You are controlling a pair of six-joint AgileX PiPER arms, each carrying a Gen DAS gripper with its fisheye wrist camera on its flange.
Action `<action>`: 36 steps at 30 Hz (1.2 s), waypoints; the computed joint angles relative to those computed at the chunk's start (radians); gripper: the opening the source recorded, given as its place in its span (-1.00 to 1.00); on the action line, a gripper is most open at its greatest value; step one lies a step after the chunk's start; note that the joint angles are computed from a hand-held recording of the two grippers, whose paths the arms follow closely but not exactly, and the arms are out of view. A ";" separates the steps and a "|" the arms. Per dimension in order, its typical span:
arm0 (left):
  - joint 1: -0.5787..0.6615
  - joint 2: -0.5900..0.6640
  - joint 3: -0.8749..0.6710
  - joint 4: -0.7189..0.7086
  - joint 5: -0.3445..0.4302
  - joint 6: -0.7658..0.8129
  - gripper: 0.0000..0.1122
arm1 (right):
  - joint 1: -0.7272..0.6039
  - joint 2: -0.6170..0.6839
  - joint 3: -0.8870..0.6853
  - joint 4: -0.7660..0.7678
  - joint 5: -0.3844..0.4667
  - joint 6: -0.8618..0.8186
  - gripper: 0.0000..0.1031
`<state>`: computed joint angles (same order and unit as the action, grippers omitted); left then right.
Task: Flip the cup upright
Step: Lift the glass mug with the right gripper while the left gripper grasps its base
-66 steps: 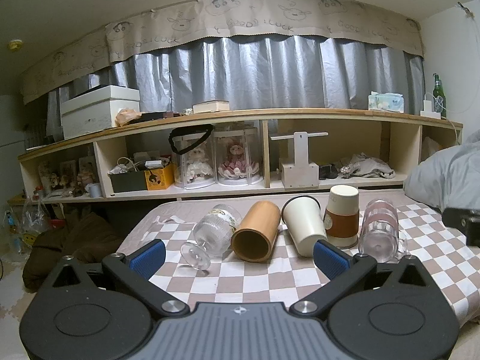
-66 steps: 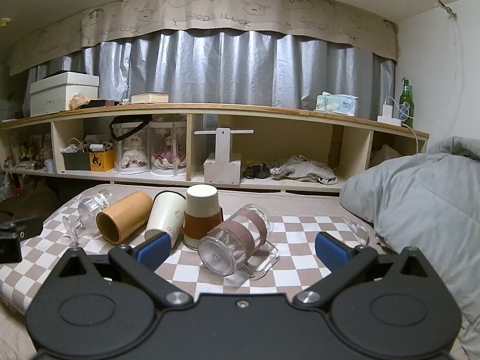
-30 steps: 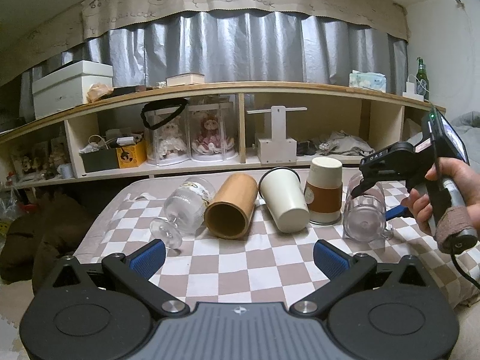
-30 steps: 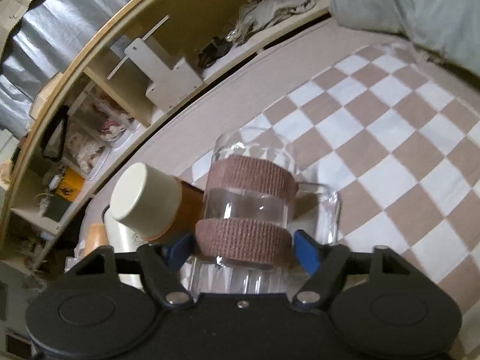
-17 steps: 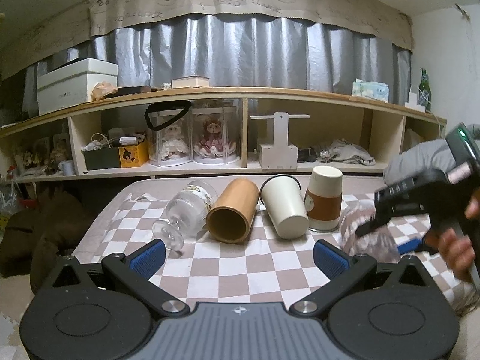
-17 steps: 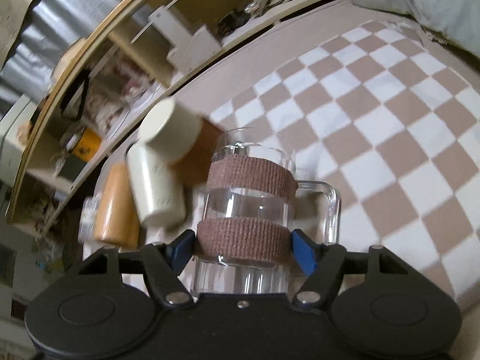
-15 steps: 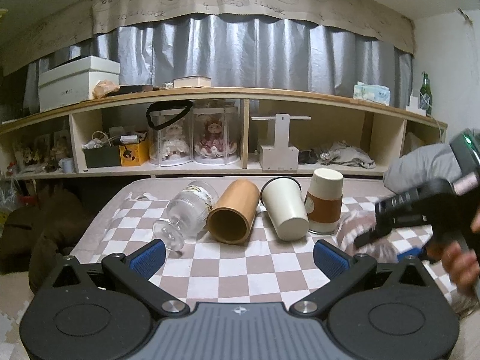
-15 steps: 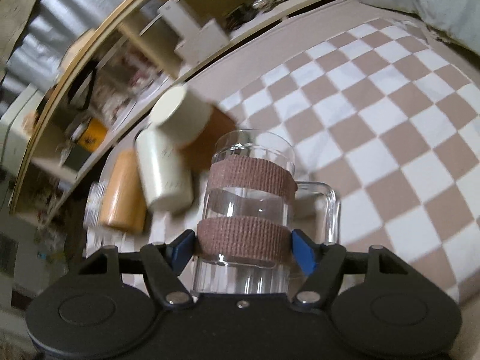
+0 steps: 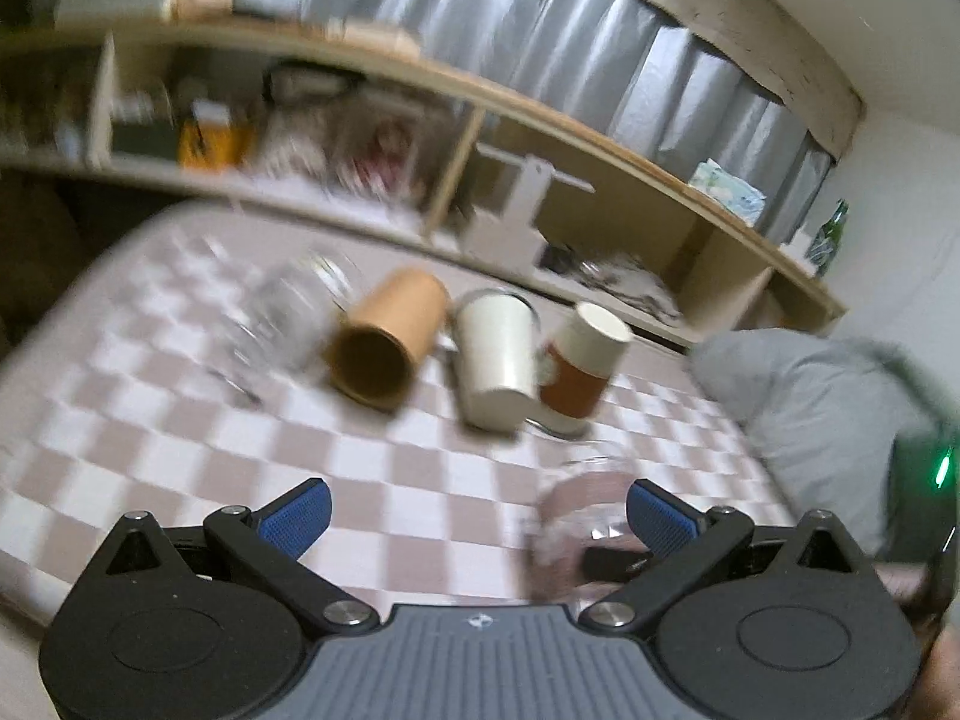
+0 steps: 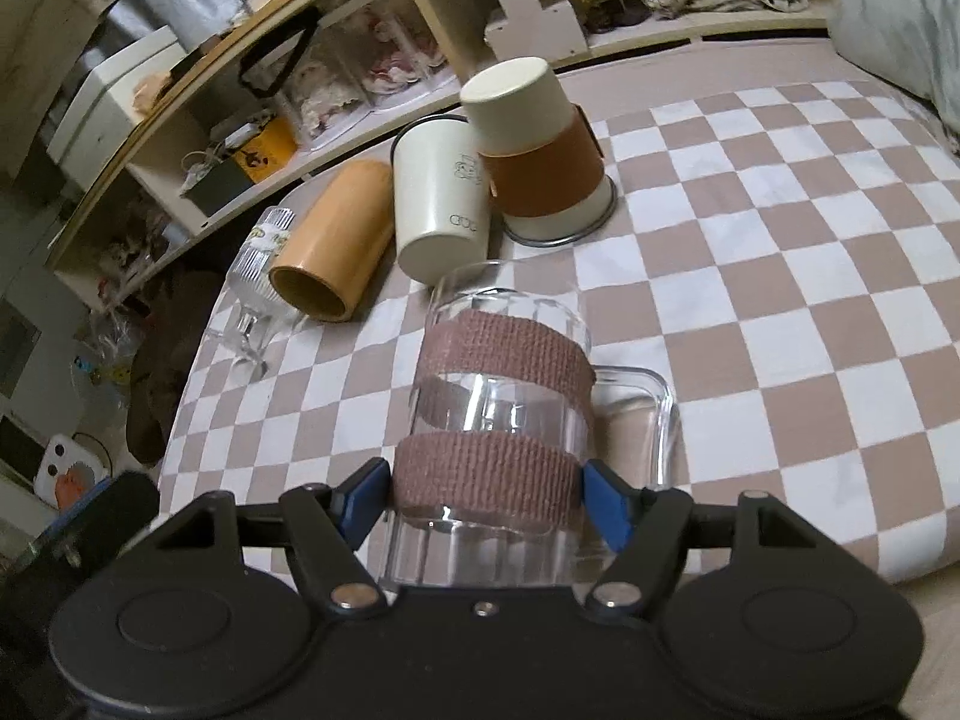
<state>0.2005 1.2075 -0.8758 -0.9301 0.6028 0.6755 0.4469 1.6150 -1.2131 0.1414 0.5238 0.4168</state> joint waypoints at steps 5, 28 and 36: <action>-0.018 0.223 -0.236 0.017 0.212 -0.112 0.84 | -0.034 -0.008 0.031 0.132 -0.026 -0.163 0.43; -0.255 0.832 -0.959 0.341 0.526 -0.523 0.36 | -0.164 -0.089 0.131 0.528 0.011 -0.646 0.51; -0.328 0.692 -0.848 0.401 0.421 -0.477 0.35 | -0.151 -0.117 0.172 0.537 -0.035 -0.720 0.33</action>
<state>-0.1274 1.8996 -1.7239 -0.5295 1.0234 0.1986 0.2958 1.4979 -1.0413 0.6780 0.4892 -0.3036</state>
